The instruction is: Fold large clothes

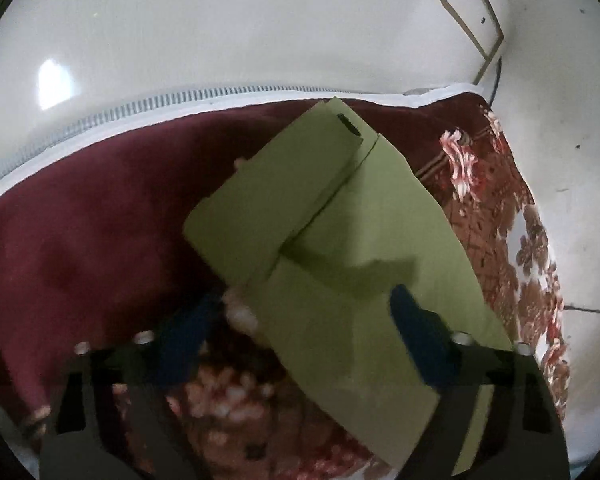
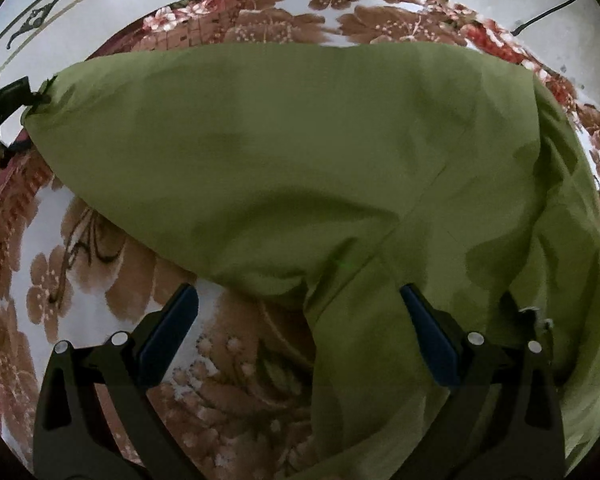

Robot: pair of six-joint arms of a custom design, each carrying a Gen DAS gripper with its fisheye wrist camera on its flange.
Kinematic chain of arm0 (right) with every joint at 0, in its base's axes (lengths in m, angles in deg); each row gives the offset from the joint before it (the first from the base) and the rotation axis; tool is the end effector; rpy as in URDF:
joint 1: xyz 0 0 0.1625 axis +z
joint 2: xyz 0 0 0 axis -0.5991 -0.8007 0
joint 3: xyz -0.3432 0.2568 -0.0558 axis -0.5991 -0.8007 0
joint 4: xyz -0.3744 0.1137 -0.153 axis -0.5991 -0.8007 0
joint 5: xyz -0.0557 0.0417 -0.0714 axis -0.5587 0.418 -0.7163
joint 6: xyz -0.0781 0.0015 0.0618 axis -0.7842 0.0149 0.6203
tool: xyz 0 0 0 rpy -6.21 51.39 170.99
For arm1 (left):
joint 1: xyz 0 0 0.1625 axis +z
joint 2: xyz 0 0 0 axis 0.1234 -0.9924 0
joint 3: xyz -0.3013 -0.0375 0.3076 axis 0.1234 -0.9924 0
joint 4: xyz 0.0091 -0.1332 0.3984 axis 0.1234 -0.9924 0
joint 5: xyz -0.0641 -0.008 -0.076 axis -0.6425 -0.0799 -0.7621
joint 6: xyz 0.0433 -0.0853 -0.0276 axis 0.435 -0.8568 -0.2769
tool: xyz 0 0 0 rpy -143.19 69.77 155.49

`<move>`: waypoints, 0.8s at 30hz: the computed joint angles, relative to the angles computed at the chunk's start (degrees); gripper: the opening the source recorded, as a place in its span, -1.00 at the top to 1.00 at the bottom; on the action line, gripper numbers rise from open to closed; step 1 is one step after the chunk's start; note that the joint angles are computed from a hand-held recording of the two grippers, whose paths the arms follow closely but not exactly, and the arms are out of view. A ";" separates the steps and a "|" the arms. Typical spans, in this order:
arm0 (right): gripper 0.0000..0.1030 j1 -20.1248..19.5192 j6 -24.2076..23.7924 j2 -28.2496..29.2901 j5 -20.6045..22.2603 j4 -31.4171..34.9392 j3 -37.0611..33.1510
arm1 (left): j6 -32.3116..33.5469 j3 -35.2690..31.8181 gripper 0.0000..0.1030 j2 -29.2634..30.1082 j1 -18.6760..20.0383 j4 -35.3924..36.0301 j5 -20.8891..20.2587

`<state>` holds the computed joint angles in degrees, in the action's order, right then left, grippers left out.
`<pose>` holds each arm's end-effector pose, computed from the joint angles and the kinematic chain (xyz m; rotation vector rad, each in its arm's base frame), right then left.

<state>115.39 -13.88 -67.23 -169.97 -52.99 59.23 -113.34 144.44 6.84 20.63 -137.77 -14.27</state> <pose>-0.0416 -0.7304 0.3702 1.5948 -2.2341 -0.0642 -0.3551 -0.4239 -0.0389 -1.4759 1.6474 -1.5221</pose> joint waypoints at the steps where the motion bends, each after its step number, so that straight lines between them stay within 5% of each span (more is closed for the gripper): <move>1: -0.91 -0.19 -0.54 0.04 -0.06 -0.78 0.44 | -1.65 1.66 -0.40 -0.50 -0.16 -1.83 0.56; 2: -0.91 -0.32 -0.86 0.02 -0.03 -1.03 0.64 | -3.68 2.66 -0.35 -0.69 -0.47 -2.51 1.31; 6: -0.91 -0.82 -1.18 0.00 0.61 -0.85 0.75 | -2.98 2.41 0.77 -0.94 -1.44 -1.41 -0.84; 15: -0.91 -1.17 0.16 -2.75 5.43 3.49 -1.23 | 1.11 -10.93 0.86 2.45 -1.47 15.60 -1.75; 18: -0.91 -0.94 3.63 -3.29 6.88 7.92 -3.98 | 3.56 -17.49 0.86 4.27 -1.62 21.22 1.30; 21: -0.91 -0.94 -0.53 -4.47 6.20 -2.08 -0.14 | 5.97 -24.80 0.86 6.50 -1.80 27.58 5.73; 24: -0.91 -1.50 -0.21 -3.11 4.10 -2.79 -0.82 | 8.83 -33.41 0.86 9.78 -1.59 32.99 11.74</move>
